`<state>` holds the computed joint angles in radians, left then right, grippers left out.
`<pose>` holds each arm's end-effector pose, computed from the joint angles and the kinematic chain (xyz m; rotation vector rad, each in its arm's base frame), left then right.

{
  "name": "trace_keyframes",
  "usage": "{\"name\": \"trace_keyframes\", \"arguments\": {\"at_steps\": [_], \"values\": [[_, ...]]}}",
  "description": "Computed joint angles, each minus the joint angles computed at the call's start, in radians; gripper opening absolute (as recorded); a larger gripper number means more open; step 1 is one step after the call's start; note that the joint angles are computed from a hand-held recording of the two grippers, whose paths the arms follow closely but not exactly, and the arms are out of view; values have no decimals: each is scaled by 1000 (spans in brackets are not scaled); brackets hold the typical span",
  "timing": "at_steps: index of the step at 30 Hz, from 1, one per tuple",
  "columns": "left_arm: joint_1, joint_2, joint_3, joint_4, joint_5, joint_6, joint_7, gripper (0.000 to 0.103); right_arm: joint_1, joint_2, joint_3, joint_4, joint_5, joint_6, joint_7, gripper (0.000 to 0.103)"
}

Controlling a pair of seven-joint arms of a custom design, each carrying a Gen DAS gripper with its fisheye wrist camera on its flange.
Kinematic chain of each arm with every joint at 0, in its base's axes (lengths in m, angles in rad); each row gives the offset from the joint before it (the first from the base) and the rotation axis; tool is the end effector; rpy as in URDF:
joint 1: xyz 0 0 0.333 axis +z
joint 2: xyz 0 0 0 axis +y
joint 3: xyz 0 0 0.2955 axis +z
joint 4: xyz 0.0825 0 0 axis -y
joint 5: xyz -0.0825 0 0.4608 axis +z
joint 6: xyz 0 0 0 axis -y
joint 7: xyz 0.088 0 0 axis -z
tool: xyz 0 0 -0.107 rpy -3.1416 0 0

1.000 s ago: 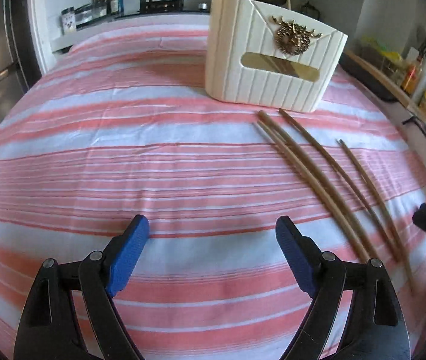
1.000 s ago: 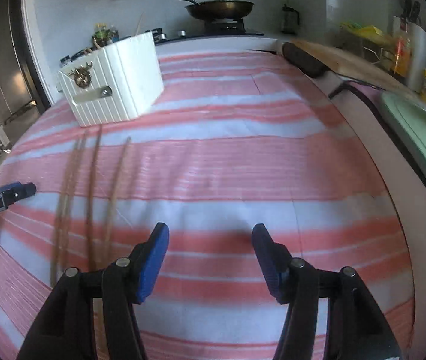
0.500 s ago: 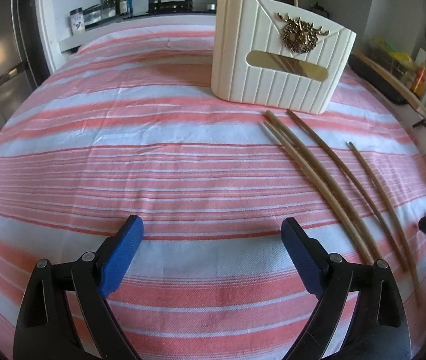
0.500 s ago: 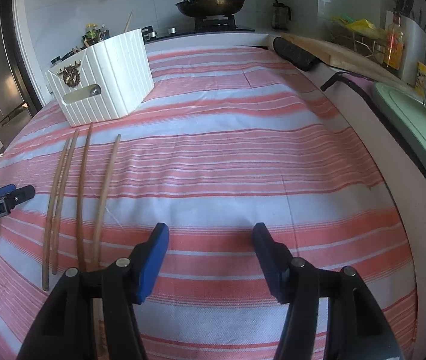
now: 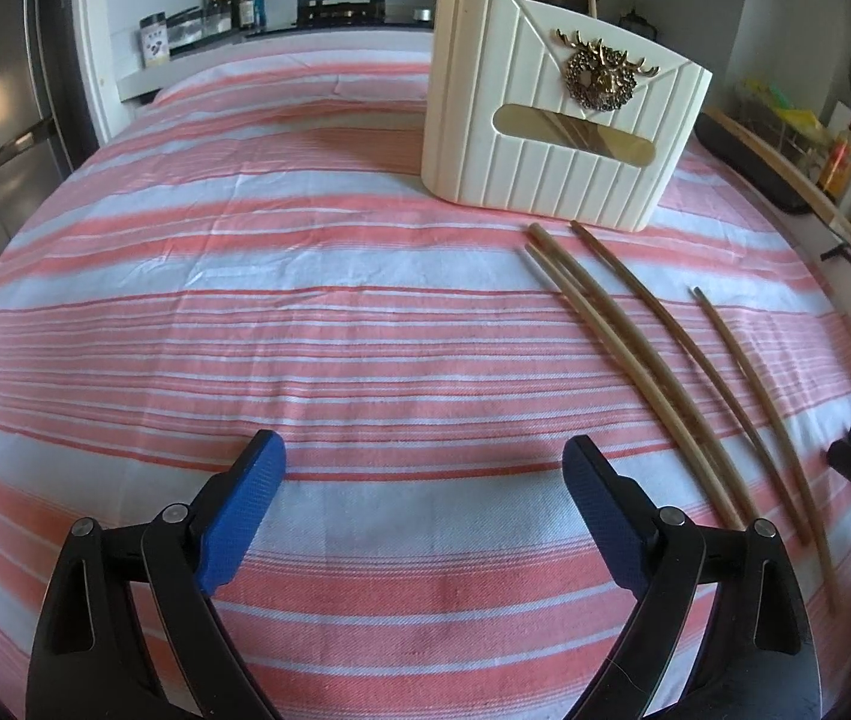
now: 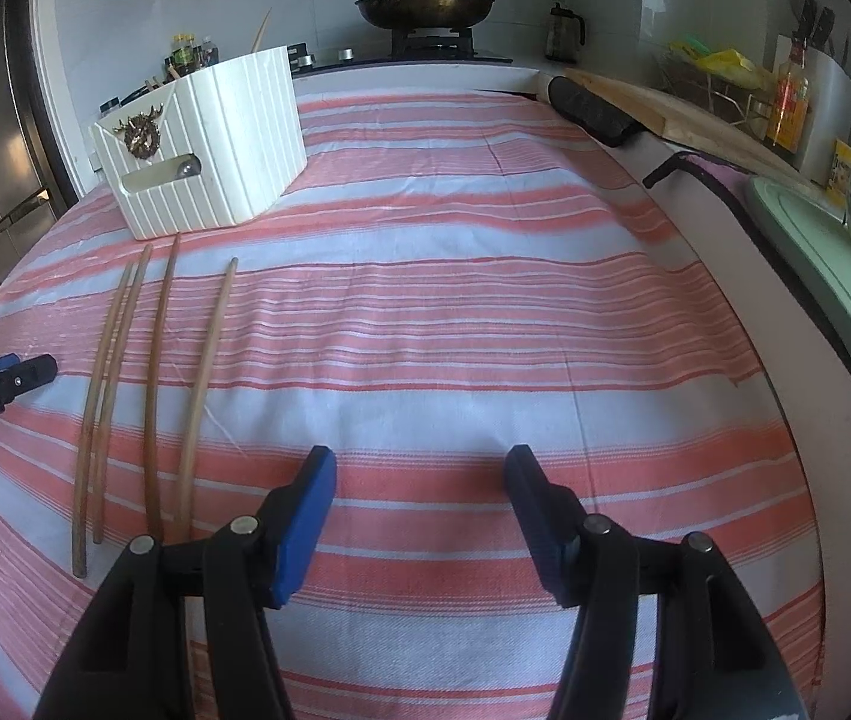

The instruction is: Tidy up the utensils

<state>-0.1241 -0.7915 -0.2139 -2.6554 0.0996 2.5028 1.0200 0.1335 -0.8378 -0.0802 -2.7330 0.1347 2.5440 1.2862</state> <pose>0.4249 -0.1481 0.5045 -2.0001 1.6947 -0.6746 0.4331 0.0235 0.4901 -2.0257 1.5601 -0.5233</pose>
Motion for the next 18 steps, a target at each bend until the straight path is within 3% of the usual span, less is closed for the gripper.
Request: {"name": "trace_keyframes", "arguments": {"at_steps": [18], "values": [[1, 3, -4, 4, 8, -8, -1, 95, 0, -1, 3, -1, -6, 1, 5, 61]]}}
